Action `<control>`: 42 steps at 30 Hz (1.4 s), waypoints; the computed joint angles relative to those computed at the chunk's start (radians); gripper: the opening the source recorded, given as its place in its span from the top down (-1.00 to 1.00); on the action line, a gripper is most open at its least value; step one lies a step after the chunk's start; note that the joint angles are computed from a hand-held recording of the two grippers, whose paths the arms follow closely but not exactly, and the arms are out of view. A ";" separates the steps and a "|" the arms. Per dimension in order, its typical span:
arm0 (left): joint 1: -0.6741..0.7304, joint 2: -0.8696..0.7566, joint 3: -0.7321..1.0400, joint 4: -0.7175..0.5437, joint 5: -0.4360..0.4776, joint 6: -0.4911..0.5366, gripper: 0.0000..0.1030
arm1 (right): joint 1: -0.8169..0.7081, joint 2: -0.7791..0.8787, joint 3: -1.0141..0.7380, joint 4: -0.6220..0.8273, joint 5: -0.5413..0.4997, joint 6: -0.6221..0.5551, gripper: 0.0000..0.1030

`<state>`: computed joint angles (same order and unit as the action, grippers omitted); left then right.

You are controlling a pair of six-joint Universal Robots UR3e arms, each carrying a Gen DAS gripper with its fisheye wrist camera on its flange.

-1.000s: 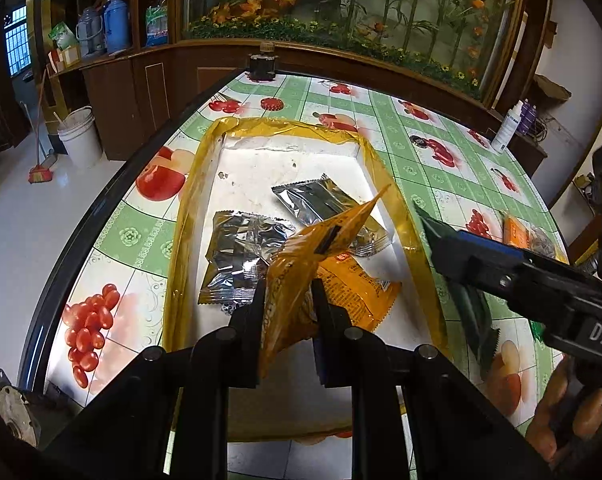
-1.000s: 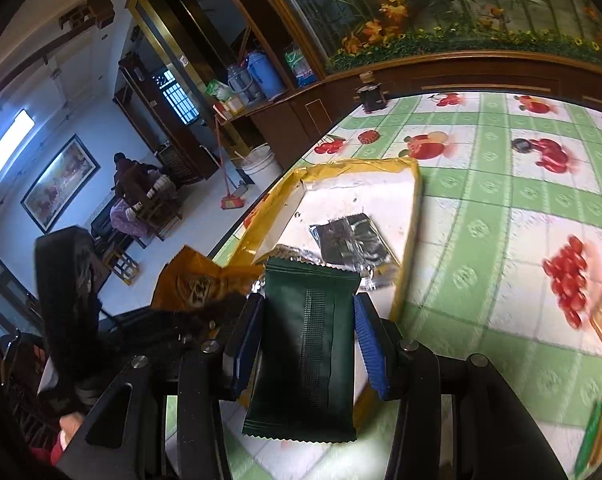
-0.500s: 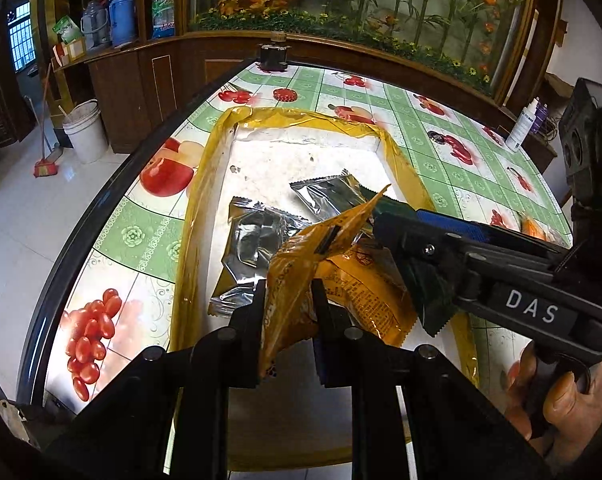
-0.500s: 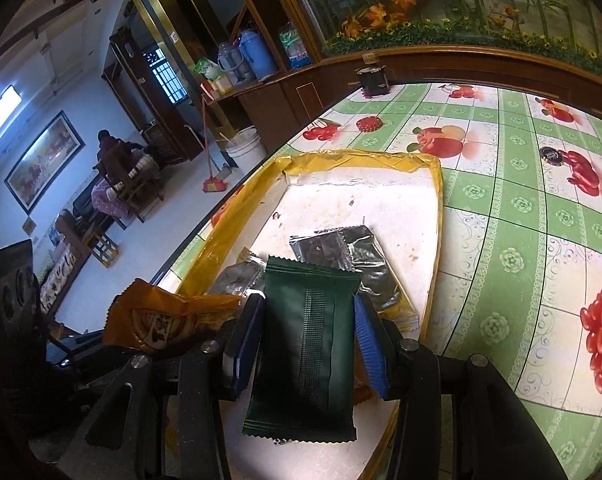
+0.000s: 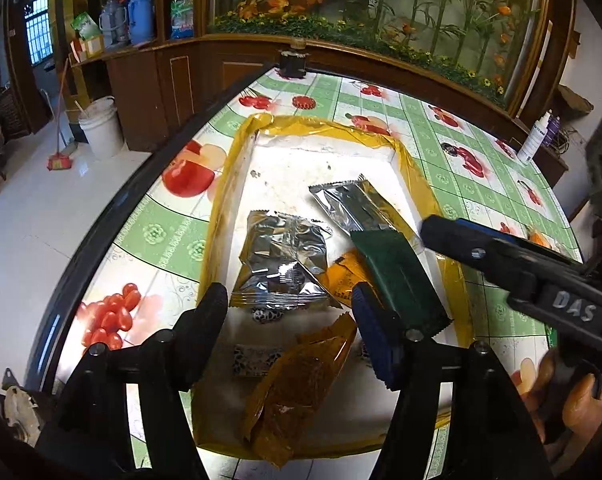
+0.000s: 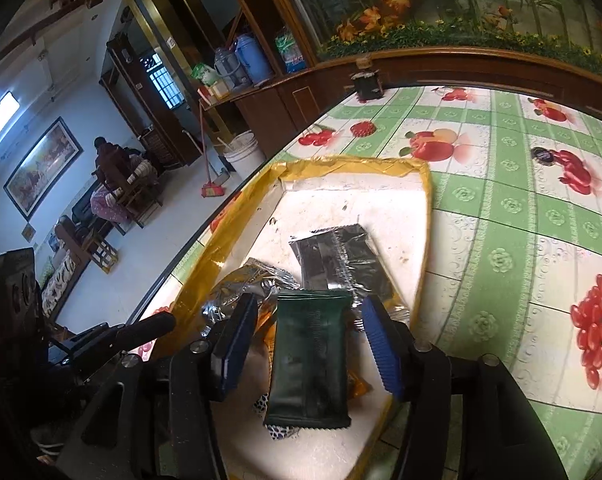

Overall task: Organize snacks
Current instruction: 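Open both tools to drop the packets into the box lid, then move both tools back toward the snacks on the table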

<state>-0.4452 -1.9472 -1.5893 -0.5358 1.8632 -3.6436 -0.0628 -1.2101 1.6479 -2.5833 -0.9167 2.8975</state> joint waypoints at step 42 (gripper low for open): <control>-0.334 -0.692 1.274 -0.537 -0.205 0.329 -0.41 | -1.422 -1.001 0.645 0.916 0.064 -1.027 -0.69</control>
